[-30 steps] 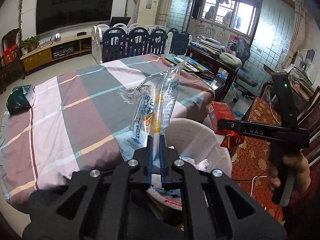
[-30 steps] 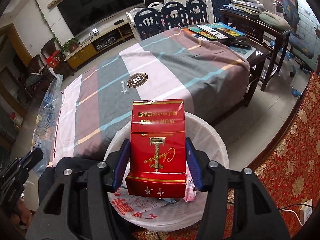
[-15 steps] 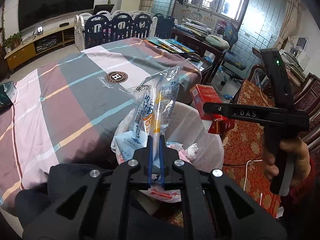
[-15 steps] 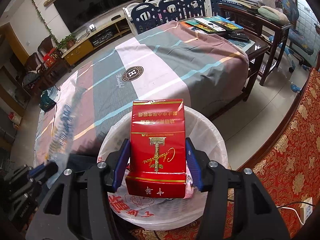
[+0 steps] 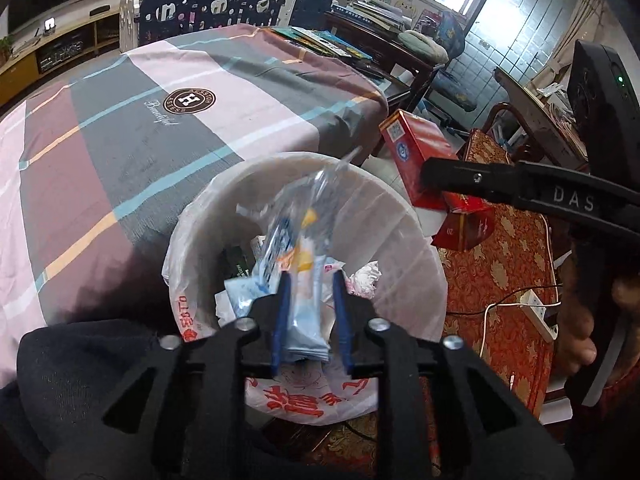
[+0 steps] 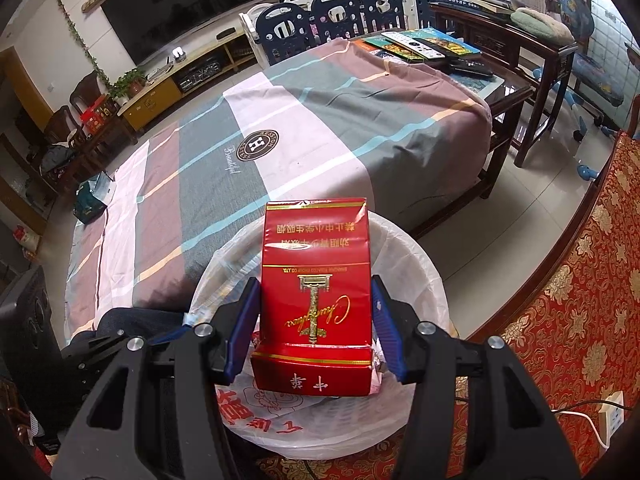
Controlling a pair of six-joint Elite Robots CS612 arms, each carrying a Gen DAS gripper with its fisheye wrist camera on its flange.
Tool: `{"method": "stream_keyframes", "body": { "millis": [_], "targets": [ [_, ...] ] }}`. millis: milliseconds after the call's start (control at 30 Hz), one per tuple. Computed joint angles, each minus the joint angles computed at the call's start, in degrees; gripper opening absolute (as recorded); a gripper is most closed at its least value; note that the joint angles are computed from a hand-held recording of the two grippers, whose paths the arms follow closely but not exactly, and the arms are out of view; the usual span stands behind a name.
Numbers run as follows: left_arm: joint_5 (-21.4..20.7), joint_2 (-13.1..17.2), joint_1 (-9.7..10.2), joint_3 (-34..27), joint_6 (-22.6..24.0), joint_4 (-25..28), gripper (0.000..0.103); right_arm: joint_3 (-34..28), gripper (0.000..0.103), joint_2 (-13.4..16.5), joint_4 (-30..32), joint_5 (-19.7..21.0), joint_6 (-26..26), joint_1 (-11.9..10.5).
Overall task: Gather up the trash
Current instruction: 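Open the right gripper to drop the red box while the left drops the wrapper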
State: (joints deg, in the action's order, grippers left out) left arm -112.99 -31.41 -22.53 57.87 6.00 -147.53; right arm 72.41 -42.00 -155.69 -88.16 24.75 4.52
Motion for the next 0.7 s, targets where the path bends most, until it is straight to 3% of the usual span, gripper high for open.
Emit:
{"method": "stream_keyframes", "body": {
  "millis": [67,167,367,467,567,667,700],
  "targets": [
    [0.6,-0.5,0.06,1.0,-0.7,-2.4,0.051,0.0,0.054,0.0,0.2,0.1,0.2,0.0],
    [2.4,-1.2,0.11,1.8,-1.7,-4.3,0.054,-0.2,0.054,0.0,0.6,0.1,0.1,0.0],
    [12.9,-3.9,0.07,5.1,-5.8,-9.4,0.069,-2.4,0.056,0.6,6.2,-1.0,-3.0,0.7],
    [16.7,-5.0,0.37,5.9,-8.6,-10.1,0.081,-3.6,0.068,1.0,9.5,-1.7,-3.2,1.1],
    [20.8,-6.5,0.74,6.8,-11.6,-10.0,0.087,-4.6,0.070,0.3,12.7,-5.0,-2.7,2.1],
    [25.2,-8.6,0.95,8.4,-14.3,-10.0,0.092,-3.8,0.081,-1.4,8.8,-8.5,-5.1,3.4],
    [26.9,-9.6,0.97,9.6,-15.1,-10.6,0.096,-3.2,0.089,-2.2,6.2,-10.3,-6.2,4.1]
  ]
}}
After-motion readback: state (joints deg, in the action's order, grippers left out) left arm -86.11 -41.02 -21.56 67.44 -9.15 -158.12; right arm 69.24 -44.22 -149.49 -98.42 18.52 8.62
